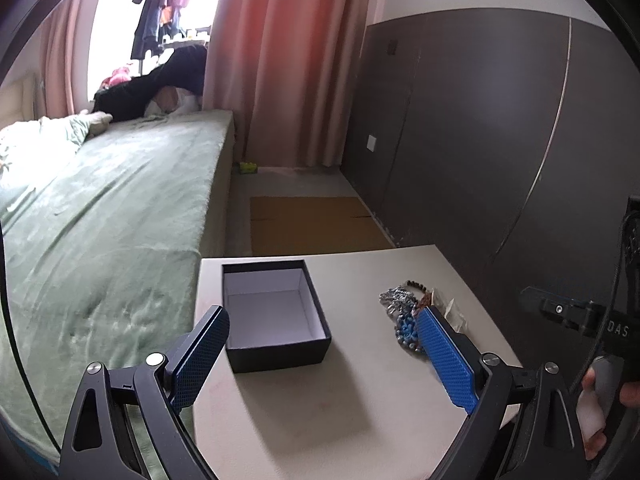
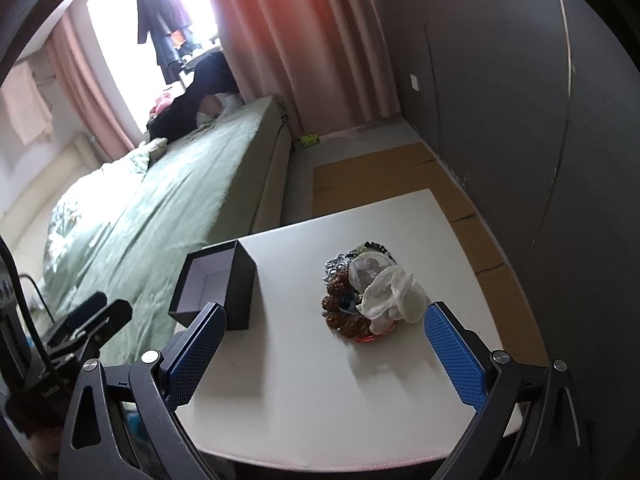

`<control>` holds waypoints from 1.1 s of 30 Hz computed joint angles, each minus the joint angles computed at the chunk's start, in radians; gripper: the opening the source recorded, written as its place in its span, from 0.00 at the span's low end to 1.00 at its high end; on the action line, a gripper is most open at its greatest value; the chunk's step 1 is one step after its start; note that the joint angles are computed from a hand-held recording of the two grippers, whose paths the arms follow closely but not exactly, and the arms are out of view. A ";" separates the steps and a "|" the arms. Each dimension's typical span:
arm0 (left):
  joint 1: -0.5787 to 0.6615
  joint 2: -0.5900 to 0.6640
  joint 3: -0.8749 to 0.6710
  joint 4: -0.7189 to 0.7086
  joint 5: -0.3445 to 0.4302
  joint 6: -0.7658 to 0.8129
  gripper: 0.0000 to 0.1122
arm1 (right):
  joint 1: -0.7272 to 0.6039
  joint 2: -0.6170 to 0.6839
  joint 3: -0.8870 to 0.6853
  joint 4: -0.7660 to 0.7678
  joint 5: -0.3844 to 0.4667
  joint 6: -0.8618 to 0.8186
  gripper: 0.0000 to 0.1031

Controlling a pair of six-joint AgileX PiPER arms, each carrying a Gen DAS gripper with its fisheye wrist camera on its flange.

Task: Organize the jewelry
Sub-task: 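Grasp the silver chain with the left tool while the right tool grasps the white lace cloth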

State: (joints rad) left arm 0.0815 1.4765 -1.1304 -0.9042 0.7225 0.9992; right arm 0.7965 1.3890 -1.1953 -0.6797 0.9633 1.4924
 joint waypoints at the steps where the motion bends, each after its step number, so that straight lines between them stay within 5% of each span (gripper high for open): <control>1: -0.005 0.012 -0.009 -0.004 0.006 -0.005 0.85 | -0.012 -0.005 0.007 0.006 -0.007 0.006 0.97; 10: -0.099 0.096 -0.077 0.019 -0.011 -0.060 0.73 | -0.200 -0.039 0.098 0.150 -0.120 -0.027 0.73; 22: -0.185 0.224 -0.204 0.104 0.007 -0.190 0.64 | -0.460 0.077 0.160 0.515 -0.364 -0.336 0.65; 26: -0.205 0.293 -0.284 0.167 0.054 -0.283 0.50 | -0.500 0.151 0.150 0.617 -0.389 -0.420 0.65; 29: -0.225 0.353 -0.363 0.229 0.097 -0.370 0.49 | -0.525 0.187 0.154 0.707 -0.414 -0.480 0.49; 31: -0.241 0.395 -0.422 0.277 0.130 -0.434 0.46 | -0.533 0.199 0.158 0.742 -0.431 -0.507 0.20; 33: -0.263 0.456 -0.517 0.344 0.177 -0.533 0.39 | -0.536 0.196 0.157 0.718 -0.432 -0.478 0.10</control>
